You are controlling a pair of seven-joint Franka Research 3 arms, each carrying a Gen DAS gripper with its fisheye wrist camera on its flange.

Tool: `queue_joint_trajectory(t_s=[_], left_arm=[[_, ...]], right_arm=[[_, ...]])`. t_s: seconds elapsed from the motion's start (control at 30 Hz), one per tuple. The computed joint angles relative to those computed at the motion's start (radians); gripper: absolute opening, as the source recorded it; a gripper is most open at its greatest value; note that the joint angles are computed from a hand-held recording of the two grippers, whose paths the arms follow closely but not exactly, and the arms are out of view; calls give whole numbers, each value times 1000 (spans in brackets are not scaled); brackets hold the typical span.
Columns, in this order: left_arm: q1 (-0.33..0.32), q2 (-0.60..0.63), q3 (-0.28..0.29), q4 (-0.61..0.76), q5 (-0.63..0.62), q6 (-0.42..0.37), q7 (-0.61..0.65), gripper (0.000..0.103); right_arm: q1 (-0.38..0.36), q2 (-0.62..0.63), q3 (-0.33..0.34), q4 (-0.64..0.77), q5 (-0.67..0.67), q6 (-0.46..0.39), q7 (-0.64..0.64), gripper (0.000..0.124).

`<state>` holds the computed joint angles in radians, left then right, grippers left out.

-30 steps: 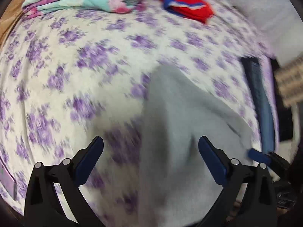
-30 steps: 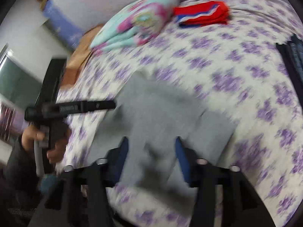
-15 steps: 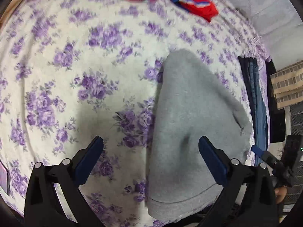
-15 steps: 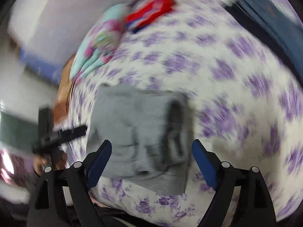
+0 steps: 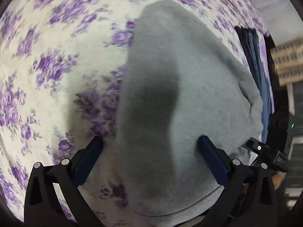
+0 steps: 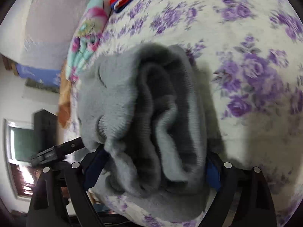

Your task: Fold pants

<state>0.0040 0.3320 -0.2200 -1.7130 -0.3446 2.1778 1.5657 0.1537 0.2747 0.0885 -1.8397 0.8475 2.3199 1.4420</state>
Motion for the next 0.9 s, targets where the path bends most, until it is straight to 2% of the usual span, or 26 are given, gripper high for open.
queue_joint_trajectory(t_s=[0.1,0.2,0.3,0.43,0.53,0.6,0.67,0.73,0.9], left_arm=[[-20,-10,3,-11,34,26,-30,99],[-27,-3,1,8,49,16,-50,93],[-34,-11,0,17,68,8,-56,87],[-59,-26,5,13,126,28,-87,85],[-50,-22,-3,17,101,17,-73,86],[-54,-16,-3,23,108,9,-68,86],[-64,-14,-2,23,138,0,-64,86],[-67,-18,-4,14,142,-1,-58,90],[-61,-47,-4,-30,123,20,-41,91]], right_arm=[[4,16,-4,38,-41,-35,22,79],[-2,11,-3,55,-49,-60,11,66],[5,-18,-6,51,-80,-65,-5,64],[39,-63,-11,38,-179,1,-52,63],[53,-71,-19,33,-237,58,-69,63],[54,-52,-26,43,-264,63,-50,64],[66,-22,-42,63,-354,29,24,68],[84,-18,-58,58,-455,31,91,78],[90,-67,-57,51,-565,57,98,78]])
